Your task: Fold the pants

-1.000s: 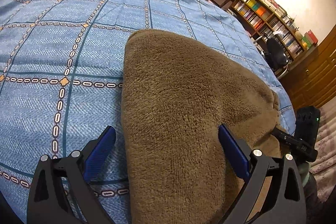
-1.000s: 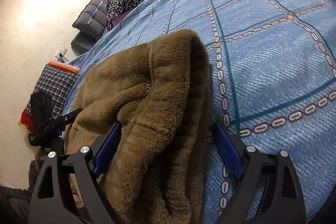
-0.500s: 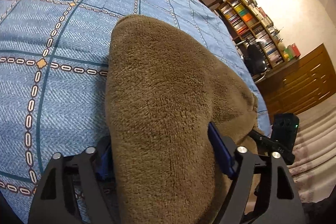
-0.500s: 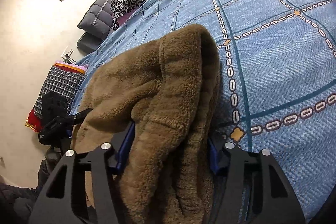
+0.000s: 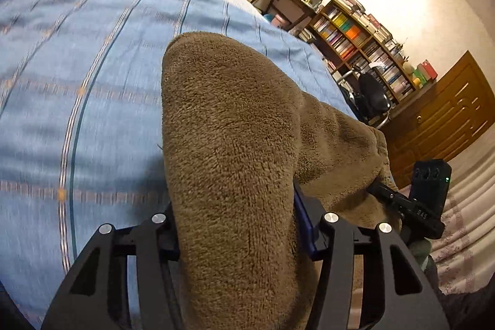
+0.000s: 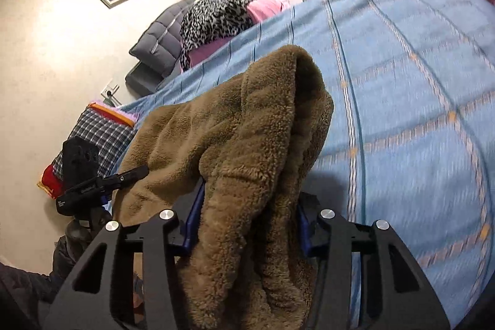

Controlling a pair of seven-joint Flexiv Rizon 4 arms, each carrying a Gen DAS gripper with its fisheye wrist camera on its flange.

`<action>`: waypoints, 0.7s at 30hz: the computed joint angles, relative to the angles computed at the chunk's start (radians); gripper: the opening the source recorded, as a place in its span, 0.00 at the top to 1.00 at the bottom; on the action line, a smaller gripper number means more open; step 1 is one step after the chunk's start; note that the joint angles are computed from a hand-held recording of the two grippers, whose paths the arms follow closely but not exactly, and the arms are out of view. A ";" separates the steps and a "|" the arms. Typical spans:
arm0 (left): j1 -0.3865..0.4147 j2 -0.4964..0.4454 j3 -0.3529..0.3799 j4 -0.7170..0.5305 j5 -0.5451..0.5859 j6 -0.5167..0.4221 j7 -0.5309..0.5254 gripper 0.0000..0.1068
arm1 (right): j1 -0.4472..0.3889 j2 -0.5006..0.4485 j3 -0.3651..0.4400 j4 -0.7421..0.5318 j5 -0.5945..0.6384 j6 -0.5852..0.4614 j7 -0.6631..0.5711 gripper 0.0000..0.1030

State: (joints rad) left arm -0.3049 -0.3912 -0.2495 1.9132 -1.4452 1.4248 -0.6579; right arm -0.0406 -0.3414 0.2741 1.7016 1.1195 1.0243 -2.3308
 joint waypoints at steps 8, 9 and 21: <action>0.049 -0.216 0.036 -0.307 0.376 -0.050 -0.260 0.50 | 0.008 -0.203 -0.018 -0.273 -0.134 0.012 0.123 0.52; 0.052 -0.251 0.044 -0.360 0.419 -0.066 -0.296 0.50 | 0.010 -0.229 -0.019 -0.308 -0.159 0.018 0.135 0.52; 0.056 -0.617 0.130 -0.902 0.759 -0.251 -0.628 0.50 | 0.055 -0.549 -0.044 -0.684 -0.474 0.009 0.342 0.52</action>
